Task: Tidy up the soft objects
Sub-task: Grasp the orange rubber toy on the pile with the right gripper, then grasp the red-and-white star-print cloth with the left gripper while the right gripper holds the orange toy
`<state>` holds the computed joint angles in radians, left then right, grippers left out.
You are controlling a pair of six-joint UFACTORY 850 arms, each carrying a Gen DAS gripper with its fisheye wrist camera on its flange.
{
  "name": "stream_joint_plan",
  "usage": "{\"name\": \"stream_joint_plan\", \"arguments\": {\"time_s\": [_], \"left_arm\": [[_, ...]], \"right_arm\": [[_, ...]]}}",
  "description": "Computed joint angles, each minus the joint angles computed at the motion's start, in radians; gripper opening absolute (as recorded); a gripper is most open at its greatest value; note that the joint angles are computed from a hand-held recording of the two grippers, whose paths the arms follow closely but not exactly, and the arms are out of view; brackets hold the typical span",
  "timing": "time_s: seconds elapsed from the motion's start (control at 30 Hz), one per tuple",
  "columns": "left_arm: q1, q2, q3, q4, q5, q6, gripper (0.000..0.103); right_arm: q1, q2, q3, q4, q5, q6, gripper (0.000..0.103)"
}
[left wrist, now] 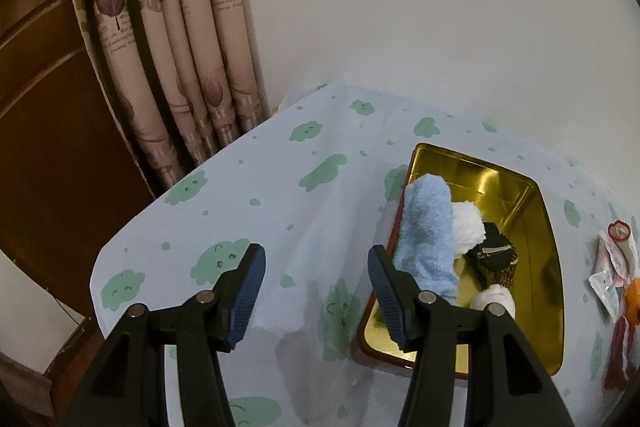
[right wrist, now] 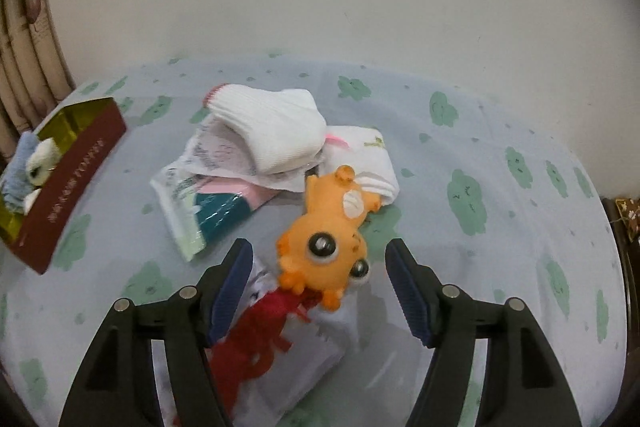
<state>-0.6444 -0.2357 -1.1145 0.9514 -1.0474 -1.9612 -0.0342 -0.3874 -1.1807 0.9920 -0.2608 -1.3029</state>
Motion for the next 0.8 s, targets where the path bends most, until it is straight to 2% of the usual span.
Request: {"name": "stream_joint_plan", "arguments": {"time_s": [0.17,0.27,0.33,0.53,0.67,0.8], "left_arm": [[-0.018,-0.017,-0.021,0.034,-0.029,0.006,0.055],[-0.040,-0.016,-0.030,0.068,-0.028,-0.013,0.055],[-0.044,-0.015,-0.037,0.069,0.014,-0.004,0.057],[-0.077,-0.114,-0.168,0.005,0.121,0.178,0.059],[-0.083,-0.189,-0.270,-0.085,0.295,0.349,0.059],[-0.093,-0.285,-0.401,-0.234,0.403,0.558,0.059]], "right_arm": [[0.006,-0.055,-0.043,-0.051,0.008,0.047,0.066],[0.006,-0.073,-0.059,-0.049,0.003,0.044,0.062],[0.004,-0.083,-0.068,-0.056,-0.008,0.051,0.047],[-0.015,-0.070,-0.047,0.098,-0.019,-0.104,0.046],[-0.047,-0.043,-0.014,0.255,-0.012,-0.257,0.044],[-0.088,-0.018,0.017,0.351,-0.004,-0.362,0.044]]}}
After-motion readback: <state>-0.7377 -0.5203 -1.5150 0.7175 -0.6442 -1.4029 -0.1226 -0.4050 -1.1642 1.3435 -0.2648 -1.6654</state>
